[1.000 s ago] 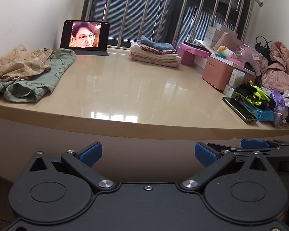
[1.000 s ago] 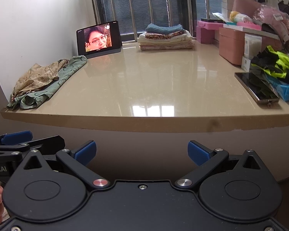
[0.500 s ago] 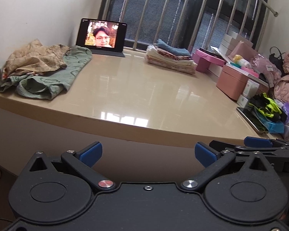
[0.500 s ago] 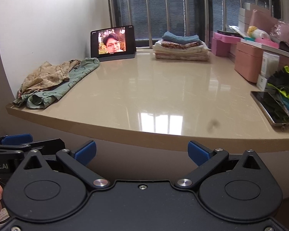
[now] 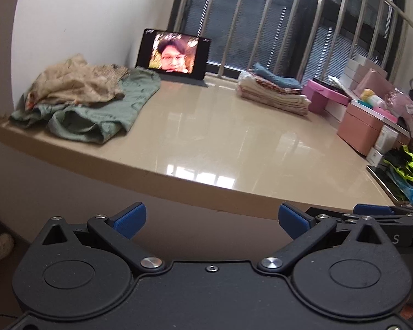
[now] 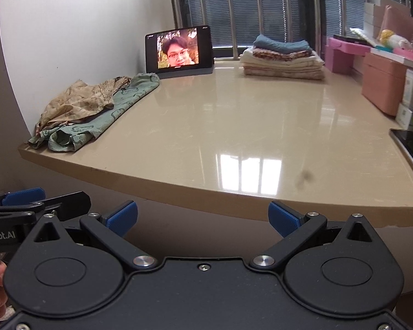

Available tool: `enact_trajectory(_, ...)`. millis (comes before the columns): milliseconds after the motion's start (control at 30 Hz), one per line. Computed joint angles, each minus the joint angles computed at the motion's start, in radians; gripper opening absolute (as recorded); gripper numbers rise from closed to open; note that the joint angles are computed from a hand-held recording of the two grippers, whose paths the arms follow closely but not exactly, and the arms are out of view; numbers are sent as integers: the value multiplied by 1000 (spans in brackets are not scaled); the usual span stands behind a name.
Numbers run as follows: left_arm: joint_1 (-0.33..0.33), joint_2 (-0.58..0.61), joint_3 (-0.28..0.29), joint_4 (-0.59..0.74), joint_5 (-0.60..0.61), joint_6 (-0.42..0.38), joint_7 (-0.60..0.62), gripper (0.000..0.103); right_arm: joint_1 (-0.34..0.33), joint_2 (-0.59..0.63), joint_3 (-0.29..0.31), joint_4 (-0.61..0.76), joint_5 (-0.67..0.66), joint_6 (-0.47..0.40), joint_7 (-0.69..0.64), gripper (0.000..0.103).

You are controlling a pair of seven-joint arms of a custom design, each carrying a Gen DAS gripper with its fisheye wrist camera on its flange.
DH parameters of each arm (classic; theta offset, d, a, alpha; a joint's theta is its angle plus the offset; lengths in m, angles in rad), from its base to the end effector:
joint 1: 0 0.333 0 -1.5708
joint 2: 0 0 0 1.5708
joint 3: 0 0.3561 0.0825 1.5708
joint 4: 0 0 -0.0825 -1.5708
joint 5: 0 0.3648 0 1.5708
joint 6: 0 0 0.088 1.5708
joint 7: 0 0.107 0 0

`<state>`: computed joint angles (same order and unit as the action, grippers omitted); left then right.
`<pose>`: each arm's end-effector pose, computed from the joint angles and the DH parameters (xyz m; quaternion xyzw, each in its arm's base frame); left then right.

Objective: Fold clothes
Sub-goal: 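Move the right gripper toward the beige garment on the green cloth pile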

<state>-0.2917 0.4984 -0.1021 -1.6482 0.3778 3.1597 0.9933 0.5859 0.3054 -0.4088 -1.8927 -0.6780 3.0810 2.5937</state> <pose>0.6654 -0.2943 0.4926 -0.5672 0.6649 -0.4387 0.2092 0.6277 0.1956 0.4943 -0.5957 0.6658 -0.2801 0.3512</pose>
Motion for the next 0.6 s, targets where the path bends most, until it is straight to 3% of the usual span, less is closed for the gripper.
enact_trajectory(167,-18,23,38,25,-6,-8,-33,103,-95,37,117,32,154,-2,-149,102)
enact_trajectory(333,25,53,-4,60,-26,-24,-28,103,-169,77,217,74,315,-14,-284,102)
enact_trajectory(600,79,89,-46,94,-65,-8,-16,103,-221,146,303,169,499,-39,-437,102)
